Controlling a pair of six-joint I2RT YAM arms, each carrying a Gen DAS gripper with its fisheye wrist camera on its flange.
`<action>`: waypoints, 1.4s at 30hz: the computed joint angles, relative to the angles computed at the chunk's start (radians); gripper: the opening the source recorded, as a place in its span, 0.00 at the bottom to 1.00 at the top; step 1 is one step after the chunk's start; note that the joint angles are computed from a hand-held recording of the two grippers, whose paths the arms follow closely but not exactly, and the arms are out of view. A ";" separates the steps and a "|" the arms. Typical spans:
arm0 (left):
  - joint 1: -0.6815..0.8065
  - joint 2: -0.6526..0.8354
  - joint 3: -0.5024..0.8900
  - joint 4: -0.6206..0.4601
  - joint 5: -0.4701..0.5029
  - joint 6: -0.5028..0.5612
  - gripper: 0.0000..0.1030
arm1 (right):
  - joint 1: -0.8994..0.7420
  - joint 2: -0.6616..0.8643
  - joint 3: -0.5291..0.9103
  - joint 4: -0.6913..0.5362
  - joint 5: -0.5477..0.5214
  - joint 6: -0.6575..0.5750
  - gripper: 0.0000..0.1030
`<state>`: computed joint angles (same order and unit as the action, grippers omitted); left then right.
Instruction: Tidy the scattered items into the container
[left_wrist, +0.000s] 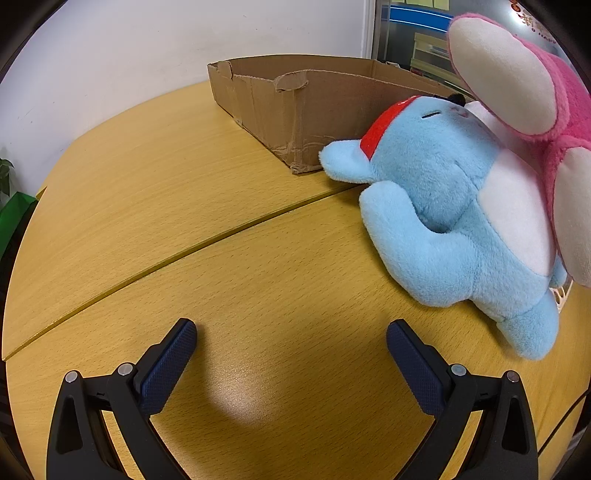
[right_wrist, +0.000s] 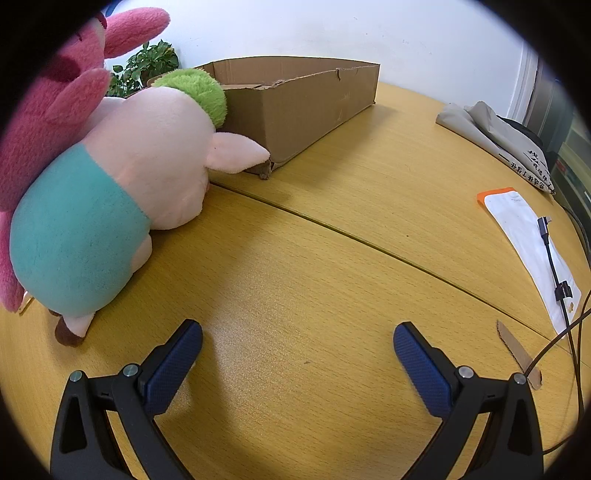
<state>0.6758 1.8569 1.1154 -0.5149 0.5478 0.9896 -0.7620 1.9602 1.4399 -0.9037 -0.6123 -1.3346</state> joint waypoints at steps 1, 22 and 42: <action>0.001 0.001 0.002 -0.001 0.000 0.001 1.00 | 0.000 0.000 0.000 0.000 0.000 0.000 1.00; -0.031 0.084 0.116 -0.055 0.012 0.038 1.00 | 0.042 -0.082 -0.122 0.173 0.042 0.240 1.00; 0.325 -1.036 -0.483 -0.180 0.162 -0.515 1.00 | -0.496 -0.809 -0.603 -0.241 -0.318 -0.203 1.00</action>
<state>1.0012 0.8213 0.6322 -0.6949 0.7094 0.4742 -1.2580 1.1516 0.8369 -1.1448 -0.9305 -1.5380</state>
